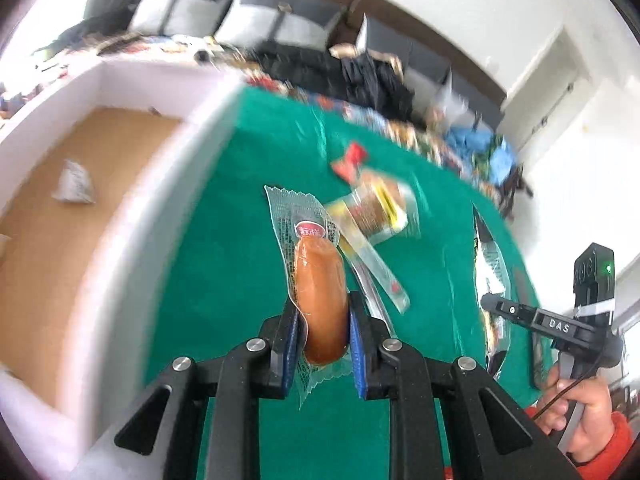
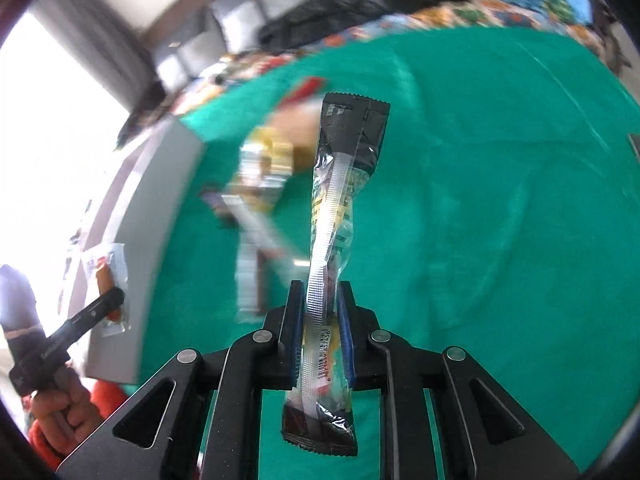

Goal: Organize snacks

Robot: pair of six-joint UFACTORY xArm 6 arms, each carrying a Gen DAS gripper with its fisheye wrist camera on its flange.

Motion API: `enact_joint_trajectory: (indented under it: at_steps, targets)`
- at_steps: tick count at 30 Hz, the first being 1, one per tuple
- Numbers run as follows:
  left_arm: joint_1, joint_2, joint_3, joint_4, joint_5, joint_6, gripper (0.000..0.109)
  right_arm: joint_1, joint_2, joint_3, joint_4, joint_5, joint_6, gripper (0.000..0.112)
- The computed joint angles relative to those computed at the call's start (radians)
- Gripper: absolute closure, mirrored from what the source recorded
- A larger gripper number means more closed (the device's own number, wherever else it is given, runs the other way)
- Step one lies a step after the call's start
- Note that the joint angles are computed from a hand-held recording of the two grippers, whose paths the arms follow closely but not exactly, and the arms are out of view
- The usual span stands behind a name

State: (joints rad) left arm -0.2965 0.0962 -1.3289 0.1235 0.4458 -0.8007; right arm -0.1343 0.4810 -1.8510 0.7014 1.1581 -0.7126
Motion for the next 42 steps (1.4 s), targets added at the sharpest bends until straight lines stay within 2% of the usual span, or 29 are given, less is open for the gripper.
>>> enact_joint_trajectory:
  at_steps: [3,5,8,11,12,13,14,15,17,19,23,28,31,34,38,42]
  targets:
    - [0.068,-0.131,0.081,0.088,0.046,-0.025,0.087,0.062,-0.091,0.041,0.094,0.059,-0.028,0.096]
    - [0.122,-0.210,0.129,0.191,0.108,-0.065,0.087,0.113,-0.133,0.054,0.142,0.091,-0.025,0.096]
    - [0.204,-0.308,0.215,0.226,0.165,-0.081,0.087,0.252,-0.165,0.032,0.202,0.140,0.012,0.095]
    - [0.260,-0.357,0.262,0.303,0.266,-0.094,0.086,0.399,-0.171,0.013,0.196,0.106,0.039,0.093]
    - [0.272,-0.350,0.266,0.320,0.292,-0.098,0.081,0.443,-0.158,-0.001,0.195,0.093,0.057,0.090]
    - [0.282,-0.348,0.271,0.336,0.337,-0.104,0.073,0.480,-0.144,-0.011,0.185,0.078,0.078,0.074]
    - [0.284,-0.354,0.282,0.354,0.389,-0.120,0.046,0.515,-0.122,-0.032,0.151,0.068,0.106,0.045]
    - [0.280,-0.362,0.295,0.383,0.436,-0.152,0.024,0.542,-0.122,-0.022,0.109,0.035,0.128,0.041]
    - [0.259,-0.420,0.363,0.445,0.446,-0.233,0.021,0.558,-0.176,0.078,0.087,-0.057,0.099,0.042]
    - [0.241,-0.451,0.405,0.449,0.407,-0.271,0.021,0.538,-0.230,0.177,0.082,-0.130,0.010,0.042]
    - [0.181,-0.437,0.386,0.459,0.326,-0.334,0.021,0.462,-0.285,0.384,0.015,-0.430,-0.180,0.041]
    - [0.049,-0.303,0.246,0.440,0.144,-0.321,0.019,0.260,-0.159,0.429,-0.050,-0.687,-0.268,0.041]
    - [-0.027,-0.182,0.137,0.389,0.089,-0.251,0.009,0.156,-0.085,0.401,-0.104,-0.742,-0.217,0.041]
    - [-0.092,-0.006,0.014,0.267,0.065,-0.146,0.008,0.064,0.009,0.314,-0.180,-0.746,-0.109,0.041]
    - [-0.124,0.186,-0.126,0.232,0.123,-0.133,0.008,0.009,0.103,0.203,-0.260,-0.724,0.006,0.041]
    - [-0.119,0.315,-0.231,0.269,0.205,-0.171,0.008,-0.002,0.132,0.165,-0.168,-0.716,-0.028,0.033]
